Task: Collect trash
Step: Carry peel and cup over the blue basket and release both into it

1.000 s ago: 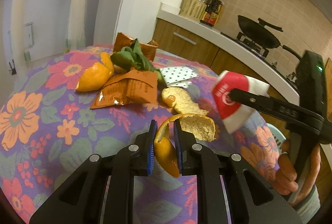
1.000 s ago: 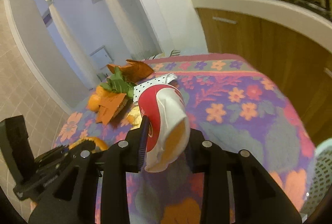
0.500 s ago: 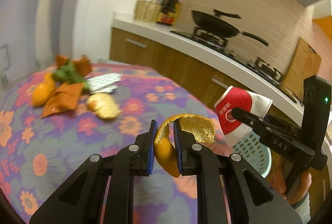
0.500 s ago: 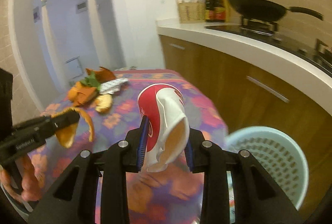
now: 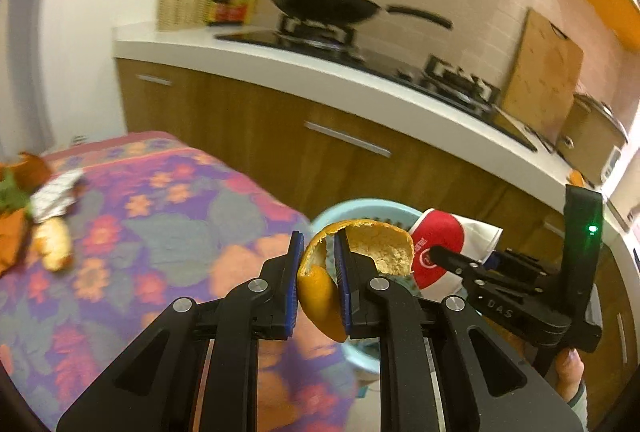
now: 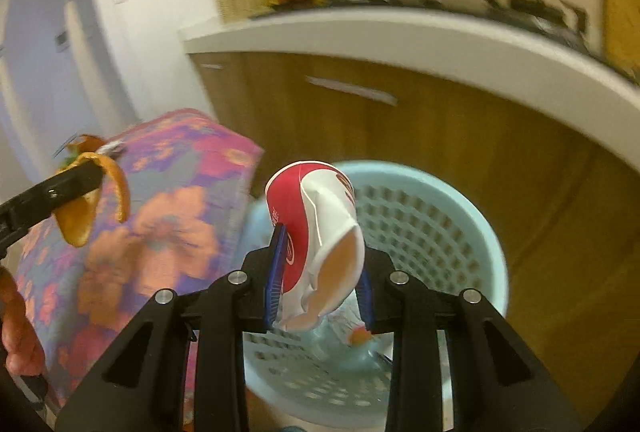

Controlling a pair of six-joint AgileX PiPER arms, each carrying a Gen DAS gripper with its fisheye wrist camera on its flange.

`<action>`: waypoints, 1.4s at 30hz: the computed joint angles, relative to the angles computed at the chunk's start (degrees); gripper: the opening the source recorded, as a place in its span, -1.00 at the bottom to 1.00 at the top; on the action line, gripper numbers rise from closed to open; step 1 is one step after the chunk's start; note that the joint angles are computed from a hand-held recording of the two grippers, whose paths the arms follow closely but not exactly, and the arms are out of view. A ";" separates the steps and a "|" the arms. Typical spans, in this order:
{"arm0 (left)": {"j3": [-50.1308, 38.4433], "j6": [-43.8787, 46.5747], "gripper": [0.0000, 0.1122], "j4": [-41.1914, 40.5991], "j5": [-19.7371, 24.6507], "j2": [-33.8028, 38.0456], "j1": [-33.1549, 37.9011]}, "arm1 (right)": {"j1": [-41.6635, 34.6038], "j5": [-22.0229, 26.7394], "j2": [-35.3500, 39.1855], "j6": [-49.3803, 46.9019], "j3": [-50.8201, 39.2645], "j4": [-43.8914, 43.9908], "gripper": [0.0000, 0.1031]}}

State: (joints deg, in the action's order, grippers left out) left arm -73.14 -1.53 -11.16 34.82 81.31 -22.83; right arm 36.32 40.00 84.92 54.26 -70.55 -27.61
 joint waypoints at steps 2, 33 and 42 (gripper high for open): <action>-3.41 -1.77 -0.74 1.32 1.32 3.86 -2.70 | -3.92 -0.62 -0.30 -2.50 2.07 5.19 -0.46; -15.89 -8.36 -0.24 8.54 8.12 16.85 -9.11 | -9.78 0.29 -2.76 -7.45 5.75 14.19 -0.16; -8.10 -6.92 0.09 6.40 3.64 8.94 -6.19 | -5.25 3.48 -3.42 -3.60 2.15 9.70 -0.16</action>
